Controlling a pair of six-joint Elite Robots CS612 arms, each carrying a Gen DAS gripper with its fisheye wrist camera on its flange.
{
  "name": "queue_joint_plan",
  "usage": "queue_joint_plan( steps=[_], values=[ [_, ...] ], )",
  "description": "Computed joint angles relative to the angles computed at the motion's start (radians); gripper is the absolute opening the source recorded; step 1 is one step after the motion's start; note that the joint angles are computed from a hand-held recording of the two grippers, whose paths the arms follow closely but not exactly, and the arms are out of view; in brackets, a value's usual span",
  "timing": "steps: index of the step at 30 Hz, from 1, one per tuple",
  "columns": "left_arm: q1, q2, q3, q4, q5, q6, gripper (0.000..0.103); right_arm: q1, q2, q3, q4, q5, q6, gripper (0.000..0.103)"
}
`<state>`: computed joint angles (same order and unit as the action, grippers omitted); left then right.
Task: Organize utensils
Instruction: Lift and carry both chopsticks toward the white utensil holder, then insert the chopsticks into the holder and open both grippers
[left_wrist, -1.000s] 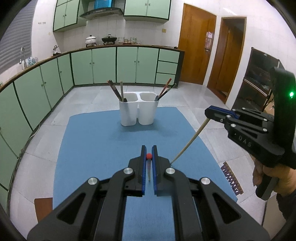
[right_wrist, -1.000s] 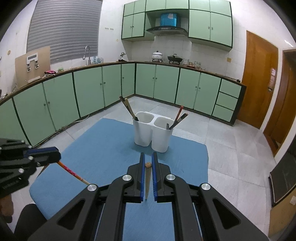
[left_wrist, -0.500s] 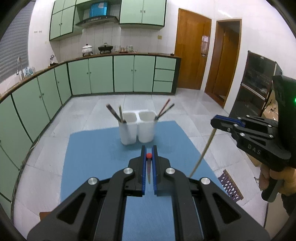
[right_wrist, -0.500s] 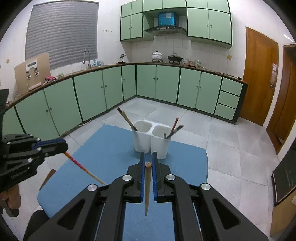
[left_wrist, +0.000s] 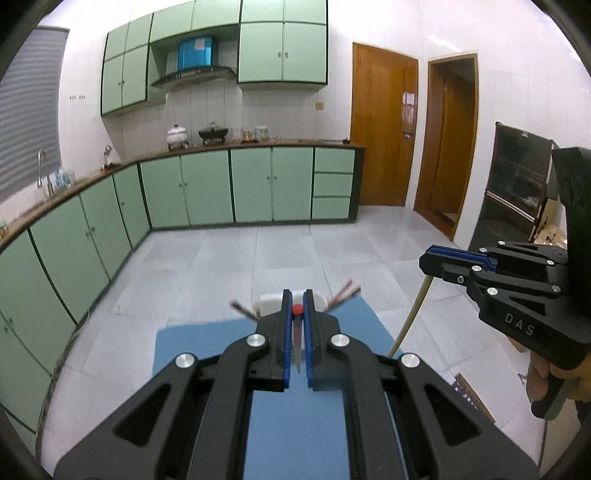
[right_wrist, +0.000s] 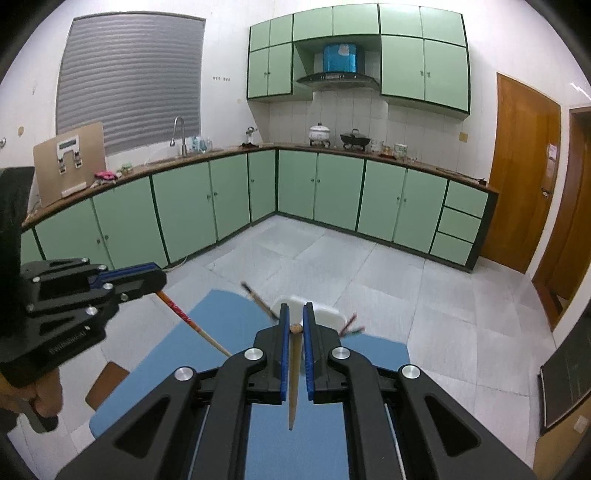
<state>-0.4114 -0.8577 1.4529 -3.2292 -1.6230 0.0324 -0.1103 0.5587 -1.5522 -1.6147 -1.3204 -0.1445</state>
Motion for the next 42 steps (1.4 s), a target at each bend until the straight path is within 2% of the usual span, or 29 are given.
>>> queue_joint_plan(
  steps=[7, 21, 26, 32, 39, 40, 42],
  values=[
    [-0.008, 0.046, -0.102, 0.011, 0.042, 0.011, 0.005, 0.005, -0.082, 0.132, -0.073, -0.017, 0.043, 0.007],
    [0.005, 0.216, -0.368, 0.101, 0.051, -0.015, 0.005, 0.024, -0.195, 0.456, -0.284, -0.11, 0.063, 0.007],
    [0.008, 0.263, -0.433, 0.122, 0.051, -0.016, 0.005, 0.017, -0.209, 0.533, -0.317, -0.109, 0.079, 0.007],
    [0.01, 0.314, -0.495, 0.173, 0.049, -0.017, 0.005, 0.011, -0.195, 0.566, -0.313, -0.101, 0.087, 0.007],
    [0.015, 0.331, -0.509, 0.222, 0.046, -0.02, 0.006, 0.005, -0.173, 0.554, -0.258, -0.088, 0.09, 0.007],
    [0.016, 0.331, -0.511, 0.233, 0.042, -0.023, 0.007, 0.005, -0.169, 0.549, -0.252, -0.088, 0.091, 0.008],
    [0.018, 0.328, -0.507, 0.238, 0.047, -0.027, 0.017, 0.003, -0.159, 0.532, -0.248, -0.088, 0.098, 0.01]
  ],
)
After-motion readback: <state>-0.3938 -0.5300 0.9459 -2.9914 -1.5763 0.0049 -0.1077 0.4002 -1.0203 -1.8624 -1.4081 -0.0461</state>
